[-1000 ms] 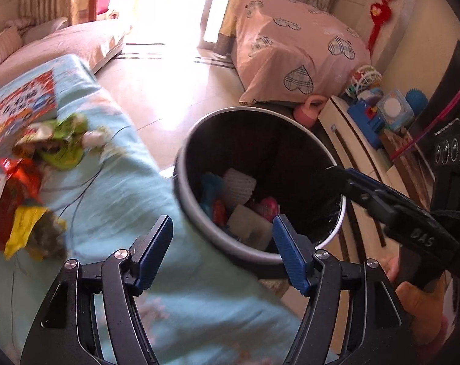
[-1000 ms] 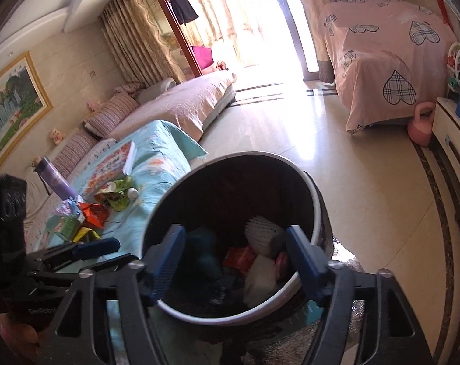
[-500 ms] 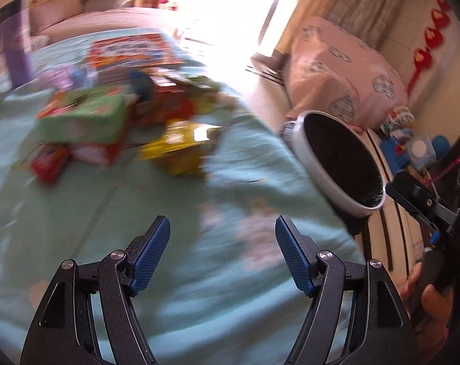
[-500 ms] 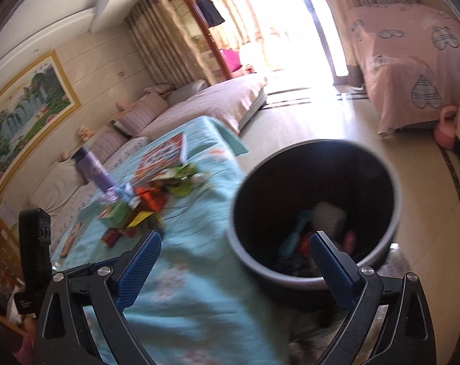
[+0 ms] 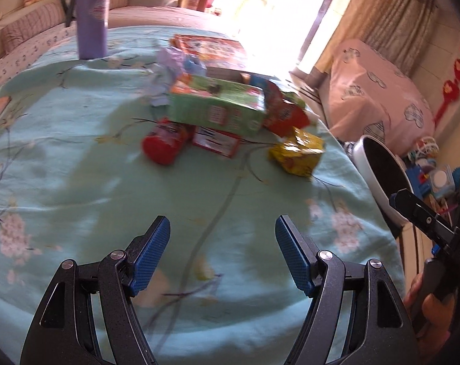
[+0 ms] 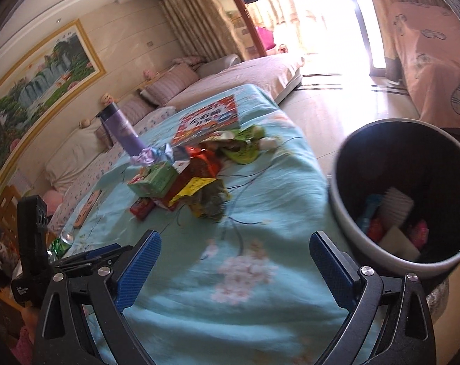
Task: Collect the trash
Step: 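Move both tools back over the remaining items on the bedspread, then grasp the red candy tube with the left tool while the right tool grasps the yellow wrapper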
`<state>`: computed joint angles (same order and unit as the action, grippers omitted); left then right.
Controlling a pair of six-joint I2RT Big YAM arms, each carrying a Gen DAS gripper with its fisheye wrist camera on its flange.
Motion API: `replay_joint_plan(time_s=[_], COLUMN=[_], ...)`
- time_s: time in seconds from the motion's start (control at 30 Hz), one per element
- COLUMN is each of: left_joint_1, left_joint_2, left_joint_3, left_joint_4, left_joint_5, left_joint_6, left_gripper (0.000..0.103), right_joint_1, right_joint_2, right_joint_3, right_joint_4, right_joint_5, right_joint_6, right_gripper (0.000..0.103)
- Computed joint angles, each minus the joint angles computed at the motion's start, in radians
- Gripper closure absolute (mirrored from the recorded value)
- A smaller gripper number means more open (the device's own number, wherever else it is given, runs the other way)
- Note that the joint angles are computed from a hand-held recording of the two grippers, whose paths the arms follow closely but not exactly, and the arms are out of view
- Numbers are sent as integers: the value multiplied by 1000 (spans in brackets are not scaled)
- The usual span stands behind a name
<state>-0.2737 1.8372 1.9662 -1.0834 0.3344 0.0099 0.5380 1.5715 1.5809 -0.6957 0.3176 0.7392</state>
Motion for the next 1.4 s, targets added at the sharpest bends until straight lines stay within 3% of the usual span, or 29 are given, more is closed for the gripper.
replay_joint_plan(time_s=[0.37, 0.53, 0.83, 0.87, 0.9, 0.93, 1.07, 1.2, 1.4], left_joint_1=[31, 35, 13, 9, 7, 4, 5, 13, 19], left_joint_2=[111, 204, 317, 321, 324, 328, 283, 179, 10], left_joint_3=[168, 307, 471, 472, 473, 476, 403, 244, 6], left_joint_4=[-49, -101, -162, -161, -166, -175, -133, -68, 8], left_joint_5=[-56, -76, -91, -91, -90, -100, -95, -67, 6], left_joint_6=[27, 56, 111, 122, 131, 140, 147, 126, 109], left_gripper=[30, 30, 31, 39, 57, 64, 66, 67, 68], right_joint_1=[-23, -39, -64, -65, -65, -65, -56, -43, -14], right_joint_2=[129, 193, 279, 281, 283, 285, 269, 230, 153], right_joint_3=[147, 220, 309, 309, 309, 310, 296, 254, 158], right_joint_4=[-32, -47, -69, -68, -70, -76, -89, -75, -44], right_joint_5=[-76, -113, -174, -177, -180, -182, -148, -141, -117], right_joint_6=[-55, -84, -90, -90, -93, -94, -106, -115, -100], right_gripper=[4, 4, 5, 11, 24, 33, 64, 69, 70])
